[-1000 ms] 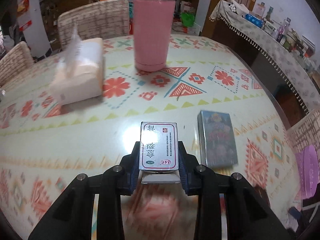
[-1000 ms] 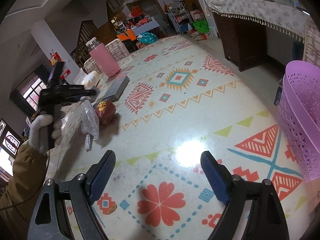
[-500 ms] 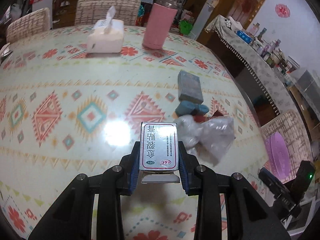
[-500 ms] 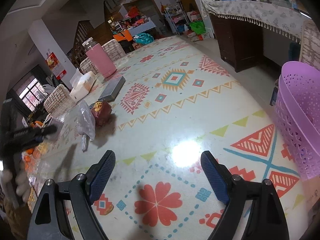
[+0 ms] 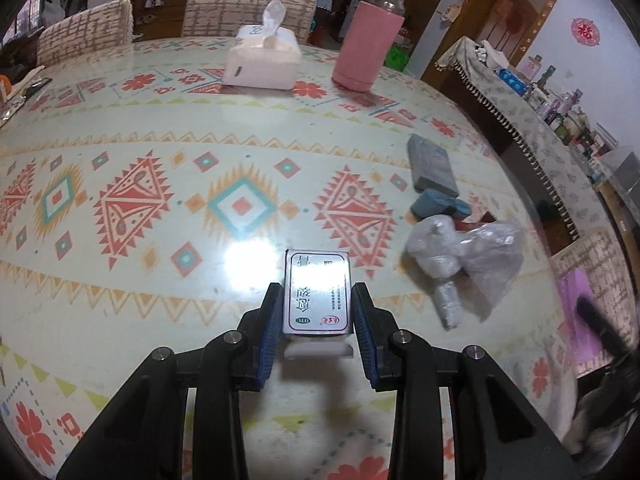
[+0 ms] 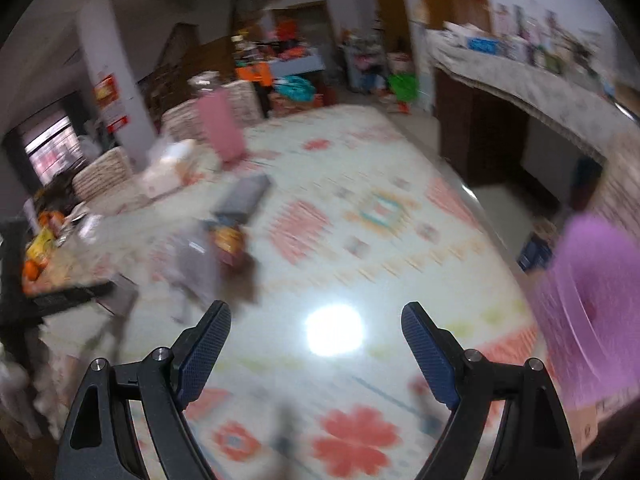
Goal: Collect trash
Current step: 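Grasp the clear plastic bag with the right gripper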
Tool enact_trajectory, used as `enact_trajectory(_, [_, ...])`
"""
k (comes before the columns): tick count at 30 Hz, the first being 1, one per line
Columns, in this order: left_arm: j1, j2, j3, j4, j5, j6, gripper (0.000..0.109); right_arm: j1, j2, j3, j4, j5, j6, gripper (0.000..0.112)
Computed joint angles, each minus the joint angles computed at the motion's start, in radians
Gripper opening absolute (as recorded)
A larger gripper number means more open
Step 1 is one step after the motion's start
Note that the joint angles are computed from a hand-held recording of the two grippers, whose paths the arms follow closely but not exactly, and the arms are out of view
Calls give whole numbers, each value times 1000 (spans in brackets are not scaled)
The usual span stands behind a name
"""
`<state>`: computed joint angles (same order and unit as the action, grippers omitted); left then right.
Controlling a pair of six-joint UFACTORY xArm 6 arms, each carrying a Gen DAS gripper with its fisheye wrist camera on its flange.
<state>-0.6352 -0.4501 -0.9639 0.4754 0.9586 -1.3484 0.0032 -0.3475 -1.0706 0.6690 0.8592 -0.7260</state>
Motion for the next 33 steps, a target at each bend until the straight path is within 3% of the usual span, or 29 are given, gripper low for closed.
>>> enact_trajectory(5, [-3,-6,6,-1,1,-3,33,131,148,-212,-16,130,30,86])
enact_trajectory(7, [0,-12,12,-4,-4,-6,33,194,217,-281,-57,132,52,68])
enact_trajectory(9, [5,-22,21,-8,-8,-13,33,239,286,-341,-93,149,81,61])
enact_trajectory(12, [15,-36,35,-23,-19,-17,33,275,337,-369,-144,168,123,60])
enact_trajectory(17, [32,-47,52,-68,-42,1,36,257,295,-348,-105,415,48,61])
enact_trajectory(18, [33,-46,53,-75,-45,3,36,260,279,-336,-113,423,40,64])
enact_trajectory(21, [32,-41,55,-82,-51,1,37,297,170,-211,-179,287,18,81])
enact_trajectory(23, [31,-38,55,-80,-48,-2,38,325,117,-135,-232,134,25,82])
enact_trajectory(29, [43,-36,68,-107,-61,9,43,364,151,-118,-281,4,93,82])
enact_trajectory(30, [44,-38,71,-110,-67,11,44,376,162,-127,-300,-2,108,80])
enact_trajectory(33, [41,-35,67,-106,-62,10,45,400,188,-133,-345,-32,139,54])
